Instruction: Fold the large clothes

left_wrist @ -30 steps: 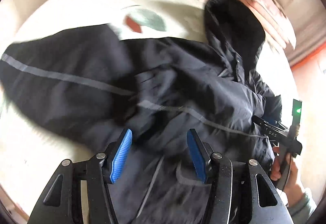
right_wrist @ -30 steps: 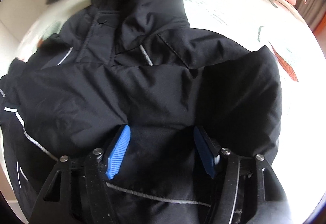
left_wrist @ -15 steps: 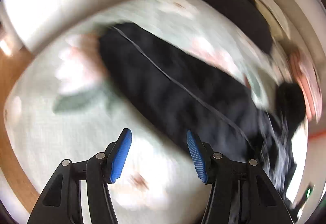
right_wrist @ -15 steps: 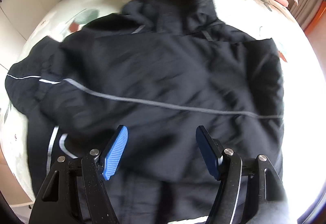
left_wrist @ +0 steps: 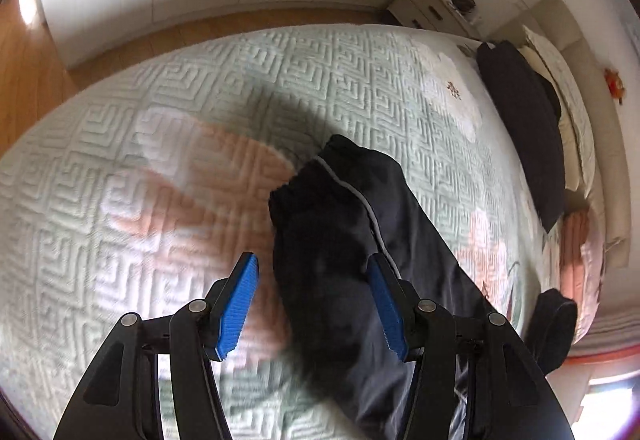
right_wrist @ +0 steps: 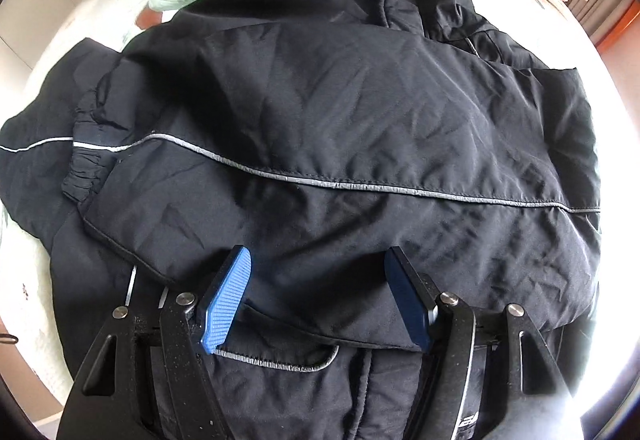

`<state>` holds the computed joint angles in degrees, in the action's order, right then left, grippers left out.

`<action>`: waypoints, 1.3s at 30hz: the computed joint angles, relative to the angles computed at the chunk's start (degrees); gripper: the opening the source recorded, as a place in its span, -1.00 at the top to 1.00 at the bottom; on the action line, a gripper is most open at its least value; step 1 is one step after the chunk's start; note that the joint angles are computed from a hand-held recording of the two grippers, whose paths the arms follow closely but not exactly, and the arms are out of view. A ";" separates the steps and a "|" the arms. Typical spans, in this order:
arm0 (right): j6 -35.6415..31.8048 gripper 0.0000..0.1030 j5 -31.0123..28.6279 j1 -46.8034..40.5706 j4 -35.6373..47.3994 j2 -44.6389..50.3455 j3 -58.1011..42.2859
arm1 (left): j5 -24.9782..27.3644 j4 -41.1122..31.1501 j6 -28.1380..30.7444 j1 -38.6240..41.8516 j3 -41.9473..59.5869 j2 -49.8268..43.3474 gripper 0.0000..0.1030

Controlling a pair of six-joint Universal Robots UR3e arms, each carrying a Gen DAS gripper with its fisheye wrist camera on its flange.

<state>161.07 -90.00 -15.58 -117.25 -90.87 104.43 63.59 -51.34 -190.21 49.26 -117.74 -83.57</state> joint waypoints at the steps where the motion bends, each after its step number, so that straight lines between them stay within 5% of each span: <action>1: 0.67 -0.40 -0.37 0.69 -0.14 0.55 -0.37 | -0.84 1.22 -0.38 0.05 -0.14 -1.32 -0.13; 4: 1.62 -0.40 -1.25 1.88 -0.86 1.17 -0.25 | -2.27 4.22 -1.26 -0.03 -1.11 -3.66 -0.09; 9: 1.53 -0.40 -1.35 1.90 -0.64 1.09 -0.45 | -2.74 6.43 0.28 -0.79 -2.02 -3.48 0.58; 20: -1.37 -0.40 2.53 -0.92 0.12 -1.94 0.71 | 2.61 -3.80 0.79 -10.25 3.98 12.51 0.70; 25: -5.48 -0.40 6.03 -5.07 4.69 -6.41 0.69 | 5.91 -4.60 -3.92 -25.30 11.88 13.24 0.71; 34: -18.11 -0.40 10.81 -19.81 13.16 -14.58 0.43 | 22.85 -0.46 -15.62 -65.73 40.24 -11.28 0.71; 39: -23.29 -0.40 12.39 -29.31 17.58 -16.14 -0.26 | 21.70 -4.74 -18.24 -78.13 65.25 -31.27 0.71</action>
<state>137.78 -77.61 -44.89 -99.67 -107.01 104.17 85.29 -56.08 -208.45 -28.87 -52.49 -114.84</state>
